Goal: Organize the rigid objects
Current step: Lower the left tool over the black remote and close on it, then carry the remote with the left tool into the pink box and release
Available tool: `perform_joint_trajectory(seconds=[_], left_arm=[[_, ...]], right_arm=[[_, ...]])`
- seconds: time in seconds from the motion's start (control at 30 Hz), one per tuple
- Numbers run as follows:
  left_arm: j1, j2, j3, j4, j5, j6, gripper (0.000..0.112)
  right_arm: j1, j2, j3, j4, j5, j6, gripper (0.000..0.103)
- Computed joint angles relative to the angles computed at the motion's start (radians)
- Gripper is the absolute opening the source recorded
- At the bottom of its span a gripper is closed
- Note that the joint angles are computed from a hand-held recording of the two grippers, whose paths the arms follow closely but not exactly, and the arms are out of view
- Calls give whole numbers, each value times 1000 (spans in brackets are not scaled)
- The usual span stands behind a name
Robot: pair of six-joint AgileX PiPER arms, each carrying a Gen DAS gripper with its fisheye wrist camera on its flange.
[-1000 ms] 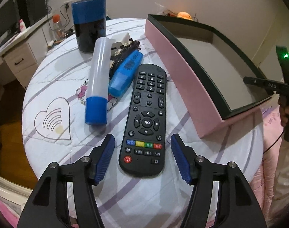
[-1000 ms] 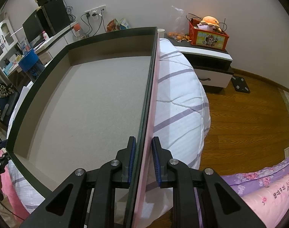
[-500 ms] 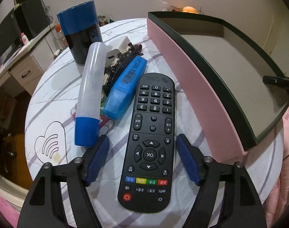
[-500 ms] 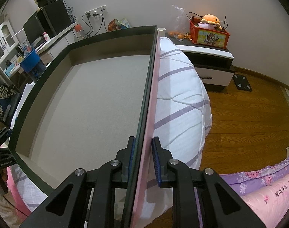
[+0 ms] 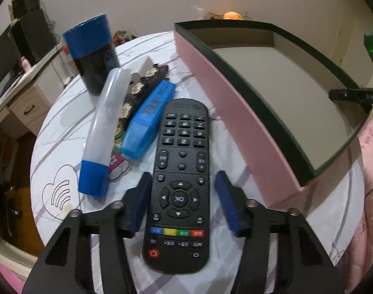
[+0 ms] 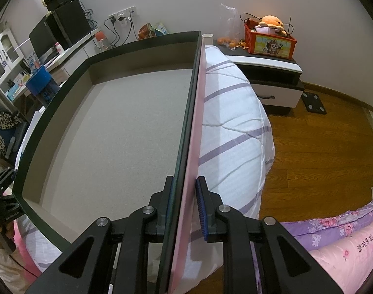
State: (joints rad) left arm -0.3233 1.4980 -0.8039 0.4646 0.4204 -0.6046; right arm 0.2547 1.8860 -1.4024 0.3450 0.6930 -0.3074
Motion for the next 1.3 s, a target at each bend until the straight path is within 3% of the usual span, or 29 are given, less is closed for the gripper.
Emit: perform_joint_trajectory(seconds=[0.33, 0.57, 0.73, 1.1, 1.3], left_arm=[[-4, 20, -25, -27, 9, 35, 45], [41, 32, -42, -184, -7, 194, 50], [-4, 35, -36, -8, 1, -10, 44], [-46, -39, -8, 89, 56, -147, 44], [-75, -99, -20, 180, 135, -236, 44]], right_arm=[[7, -4, -1, -20, 6, 17, 19], [8, -4, -2, -22, 7, 22, 19], [14, -7, 5, -32, 0, 30, 19], [39, -18, 18, -100, -13, 73, 19], [52, -30, 29, -152, -24, 102, 16]])
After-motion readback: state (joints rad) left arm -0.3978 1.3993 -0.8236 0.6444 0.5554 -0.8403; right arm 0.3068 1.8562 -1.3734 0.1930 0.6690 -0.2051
